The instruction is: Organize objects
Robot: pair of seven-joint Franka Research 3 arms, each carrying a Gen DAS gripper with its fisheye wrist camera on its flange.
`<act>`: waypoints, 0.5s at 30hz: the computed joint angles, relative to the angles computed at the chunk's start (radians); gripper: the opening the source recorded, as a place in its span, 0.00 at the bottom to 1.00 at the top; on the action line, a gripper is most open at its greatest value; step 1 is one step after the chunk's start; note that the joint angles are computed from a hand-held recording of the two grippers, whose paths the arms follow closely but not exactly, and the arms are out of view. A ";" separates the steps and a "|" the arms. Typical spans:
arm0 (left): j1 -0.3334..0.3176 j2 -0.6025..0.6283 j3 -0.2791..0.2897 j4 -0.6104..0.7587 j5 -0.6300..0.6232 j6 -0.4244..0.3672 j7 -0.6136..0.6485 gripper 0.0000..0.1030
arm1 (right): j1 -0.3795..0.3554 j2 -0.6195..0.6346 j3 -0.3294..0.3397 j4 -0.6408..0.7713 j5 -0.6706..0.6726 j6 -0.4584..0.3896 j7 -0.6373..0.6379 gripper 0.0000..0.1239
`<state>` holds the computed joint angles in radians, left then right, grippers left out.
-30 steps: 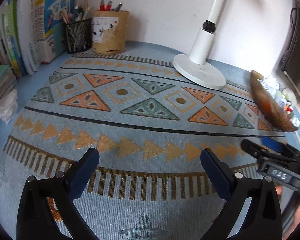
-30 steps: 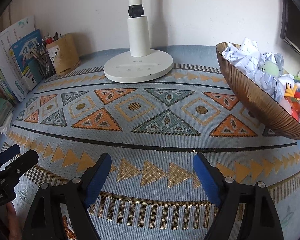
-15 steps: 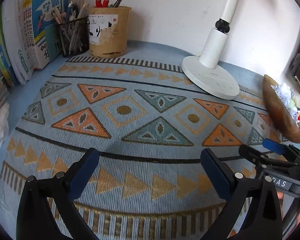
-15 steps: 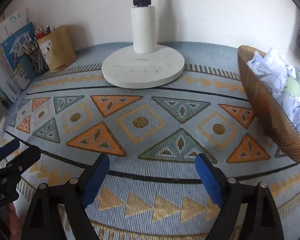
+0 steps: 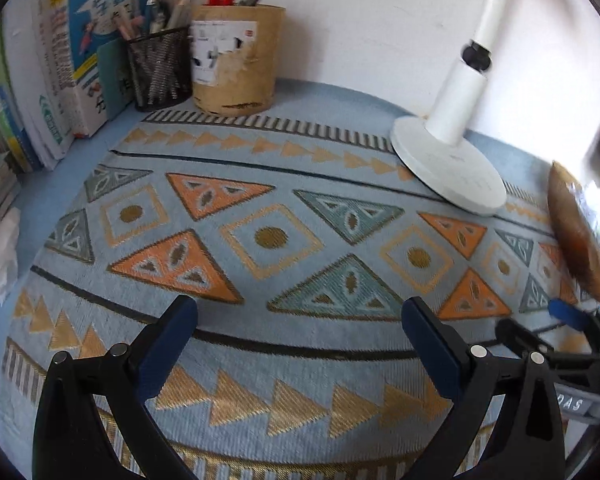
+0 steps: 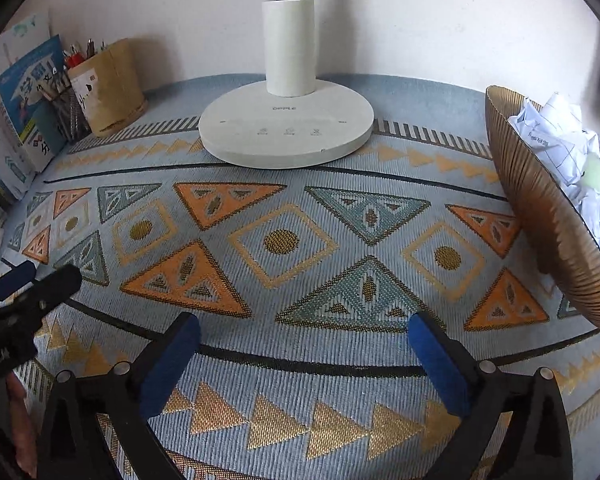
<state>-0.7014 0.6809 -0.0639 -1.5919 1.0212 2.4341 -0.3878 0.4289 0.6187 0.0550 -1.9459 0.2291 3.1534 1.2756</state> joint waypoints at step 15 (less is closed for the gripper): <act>-0.025 0.094 -0.014 0.157 -0.144 -0.161 0.221 1.00 | 0.031 0.000 -0.028 -0.017 0.016 0.036 0.027 0.83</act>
